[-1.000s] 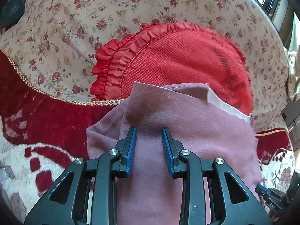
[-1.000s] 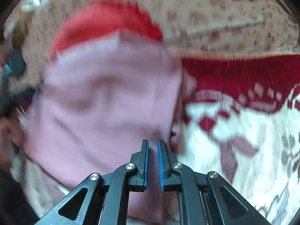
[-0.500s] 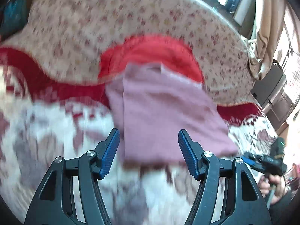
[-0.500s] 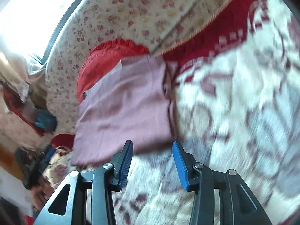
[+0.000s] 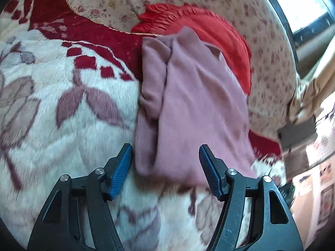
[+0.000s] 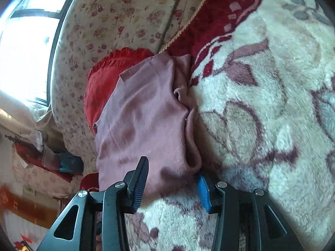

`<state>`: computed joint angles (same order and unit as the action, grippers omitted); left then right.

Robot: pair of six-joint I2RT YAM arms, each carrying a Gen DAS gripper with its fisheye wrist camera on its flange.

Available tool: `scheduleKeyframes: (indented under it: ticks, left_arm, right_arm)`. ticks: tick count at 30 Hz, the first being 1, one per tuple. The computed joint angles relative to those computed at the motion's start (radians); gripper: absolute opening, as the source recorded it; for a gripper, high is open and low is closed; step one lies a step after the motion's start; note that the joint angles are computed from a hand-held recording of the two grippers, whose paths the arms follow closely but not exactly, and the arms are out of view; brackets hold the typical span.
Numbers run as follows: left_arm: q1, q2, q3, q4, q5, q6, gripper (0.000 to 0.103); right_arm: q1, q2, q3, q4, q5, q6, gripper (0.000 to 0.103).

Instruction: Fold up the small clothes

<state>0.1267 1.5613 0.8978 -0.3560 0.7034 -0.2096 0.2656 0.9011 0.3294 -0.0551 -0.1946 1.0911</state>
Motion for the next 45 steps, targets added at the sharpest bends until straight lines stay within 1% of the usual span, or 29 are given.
scheduleKeyframes:
  ticks: [1, 2, 3, 4, 7, 9, 10, 11, 13, 15, 17, 20, 21, 22, 23, 25, 26, 28, 29, 30, 31, 32, 34, 35, 36, 38, 40, 42, 45]
  left_arm:
    - [0.006, 0.009, 0.001, 0.011, 0.016, -0.012, 0.062]
    - [0.01, 0.007, -0.008, 0.022, 0.018, -0.017, 0.049]
    - [0.008, 0.002, -0.013, 0.022, -0.006, -0.013, 0.041]
    - [0.01, -0.001, -0.015, 0.019, -0.033, -0.007, 0.026]
    - [0.043, -0.003, -0.041, 0.047, 0.002, -0.02, 0.016]
    - [0.045, -0.029, -0.057, 0.057, -0.001, -0.014, 0.01]
    - [0.046, -0.039, -0.06, 0.058, 0.002, -0.009, 0.006]
    - [0.048, -0.049, -0.063, 0.056, 0.022, -0.004, 0.006]
    - [0.06, -0.094, -0.074, 0.026, 0.058, 0.026, 0.005]
    - [0.083, -0.145, -0.081, -0.036, 0.102, 0.074, 0.005]
    - [0.103, -0.173, -0.078, -0.098, 0.128, 0.106, 0.005]
    - [0.152, -0.22, -0.087, -0.243, 0.175, 0.18, 0.005]
    - [0.166, -0.24, -0.093, -0.295, 0.183, 0.207, 0.005]
    - [0.181, -0.262, -0.102, -0.348, 0.187, 0.242, 0.005]
    - [0.18, -0.279, -0.112, -0.37, 0.18, 0.252, 0.005]
    - [0.158, -0.307, -0.138, -0.39, 0.141, 0.266, 0.005]
    - [0.132, -0.312, -0.157, -0.369, 0.107, 0.252, 0.005]
    - [0.105, -0.301, -0.175, -0.343, 0.074, 0.231, 0.006]
    - [0.098, -0.297, -0.185, -0.323, 0.064, 0.218, 0.007]
    - [0.096, -0.296, -0.194, -0.306, 0.059, 0.21, 0.007]
    - [0.094, -0.293, -0.199, -0.295, 0.063, 0.207, 0.008]
    - [0.093, -0.291, -0.203, -0.286, 0.071, 0.202, 0.013]
    - [0.085, -0.29, -0.215, -0.257, 0.084, 0.19, 0.02]
    - [0.074, -0.294, -0.223, -0.242, 0.084, 0.185, 0.022]
    - [0.067, -0.3, -0.232, -0.23, 0.081, 0.18, 0.022]
    - [0.064, -0.301, -0.238, -0.216, 0.086, 0.176, 0.025]
    - [0.065, -0.29, -0.242, -0.202, 0.093, 0.174, 0.025]
    - [0.07, -0.272, -0.239, -0.197, 0.104, 0.177, 0.025]
    - [0.079, -0.249, -0.231, -0.197, 0.128, 0.172, 0.025]
  right_arm:
    - [0.005, 0.006, 0.003, 0.0, 0.009, -0.003, 0.042]
    - [0.009, 0.01, 0.002, 0.006, 0.018, 0.002, 0.04]
    - [0.005, 0.014, 0.002, 0.005, 0.016, 0.006, 0.036]
    - [-0.003, 0.022, 0.007, -0.001, 0.008, 0.006, 0.035]
    - [-0.041, 0.021, -0.007, 0.004, -0.03, 0.021, 0.026]
    - [-0.056, 0.013, -0.017, 0.0, -0.036, 0.028, 0.01]
    - [-0.06, 0.001, -0.02, -0.003, -0.04, 0.02, 0.008]
    - [-0.055, -0.012, -0.018, -0.01, -0.035, 0.006, 0.007]
    - [-0.03, -0.079, 0.003, -0.081, 0.005, -0.032, 0.006]
    - [-0.004, -0.17, 0.023, -0.167, 0.035, -0.038, 0.006]
    - [0.035, -0.268, 0.053, -0.292, 0.076, -0.042, 0.006]
    - [0.151, -0.45, 0.088, -0.523, 0.168, 0.034, 0.006]
    - [0.225, -0.507, 0.105, -0.618, 0.225, 0.081, 0.006]
    - [0.294, -0.544, 0.116, -0.681, 0.276, 0.126, 0.006]
    - [0.401, -0.575, 0.136, -0.766, 0.358, 0.193, 0.006]
    - [0.543, -0.611, 0.149, -0.873, 0.475, 0.311, 0.006]
    - [0.559, -0.603, 0.155, -0.906, 0.493, 0.333, 0.006]
    - [0.51, -0.531, 0.196, -0.995, 0.493, 0.352, 0.008]
    - [0.502, -0.479, 0.235, -1.057, 0.532, 0.386, 0.009]
    - [0.499, -0.42, 0.283, -1.098, 0.578, 0.39, 0.009]
    - [0.495, -0.364, 0.326, -1.103, 0.603, 0.362, 0.01]
    - [0.497, -0.3, 0.377, -1.078, 0.625, 0.307, 0.011]
    - [0.509, -0.131, 0.49, -0.939, 0.623, 0.135, 0.02]
    - [0.512, -0.056, 0.535, -0.87, 0.597, 0.062, 0.03]
    - [0.506, 0.068, 0.602, -0.752, 0.522, -0.047, 0.038]
    - [0.486, 0.272, 0.715, -0.594, 0.371, -0.157, 0.042]
    - [0.473, 0.468, 0.839, -0.499, 0.244, -0.213, 0.042]
    - [0.461, 0.673, 0.993, -0.455, 0.126, -0.249, 0.042]
    - [0.453, 0.969, 1.277, -0.512, 0.036, -0.283, 0.043]
